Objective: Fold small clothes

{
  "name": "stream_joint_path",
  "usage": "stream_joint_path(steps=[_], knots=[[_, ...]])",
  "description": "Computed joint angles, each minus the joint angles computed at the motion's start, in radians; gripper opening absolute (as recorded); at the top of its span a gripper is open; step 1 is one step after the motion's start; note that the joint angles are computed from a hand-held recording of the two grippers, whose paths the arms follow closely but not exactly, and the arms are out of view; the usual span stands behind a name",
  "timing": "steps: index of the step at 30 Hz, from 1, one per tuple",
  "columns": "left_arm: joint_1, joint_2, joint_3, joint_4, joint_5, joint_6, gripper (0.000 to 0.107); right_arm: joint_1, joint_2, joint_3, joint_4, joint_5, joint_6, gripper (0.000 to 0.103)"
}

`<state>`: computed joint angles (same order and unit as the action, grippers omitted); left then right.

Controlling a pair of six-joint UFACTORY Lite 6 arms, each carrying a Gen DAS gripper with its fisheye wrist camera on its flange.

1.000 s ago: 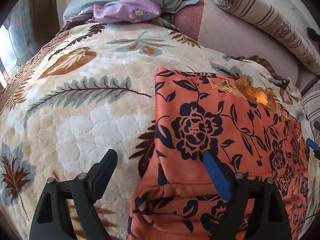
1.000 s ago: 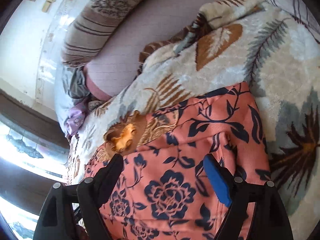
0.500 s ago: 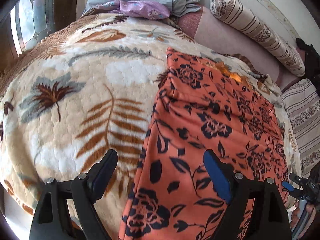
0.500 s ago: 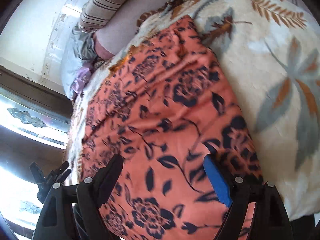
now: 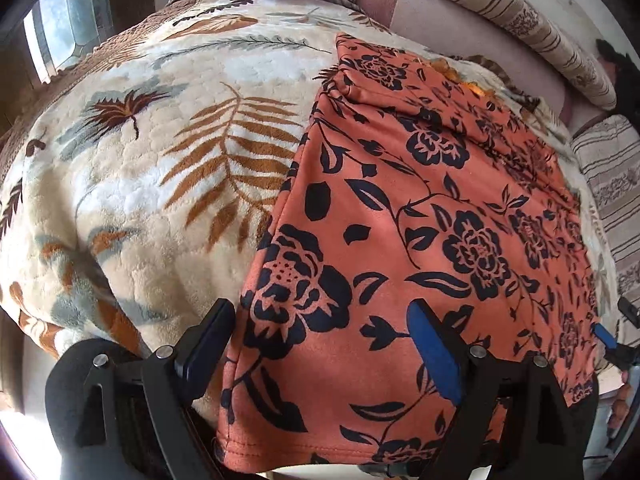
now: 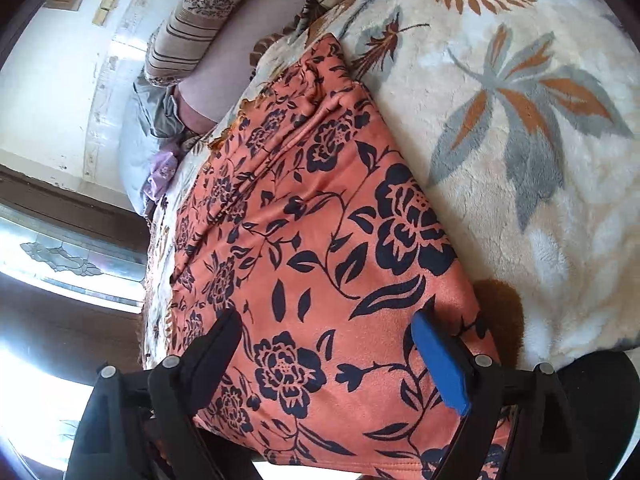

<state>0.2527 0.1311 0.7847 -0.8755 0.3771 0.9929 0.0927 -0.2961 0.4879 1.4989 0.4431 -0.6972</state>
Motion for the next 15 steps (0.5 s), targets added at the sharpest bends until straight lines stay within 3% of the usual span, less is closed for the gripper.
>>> stream_joint_path(steps=[6,10,13,15], knots=[[-0.009,0.007,-0.019,0.210,-0.041,-0.169,0.088,0.000,0.014,-0.011,-0.102,-0.004,0.102,0.089],[0.024,-0.026,-0.048,0.068,-0.015,-0.031,0.088,0.025,-0.037,-0.011,-0.121,-0.012,0.112,0.089],[-0.010,0.035,-0.017,0.196,-0.062,-0.151,0.088,0.038,0.038,0.008,-0.161,-0.024,0.145,0.089],[-0.001,0.012,-0.023,0.136,-0.030,-0.082,0.088,0.012,0.013,-0.013,-0.120,0.002,0.104,0.089]])
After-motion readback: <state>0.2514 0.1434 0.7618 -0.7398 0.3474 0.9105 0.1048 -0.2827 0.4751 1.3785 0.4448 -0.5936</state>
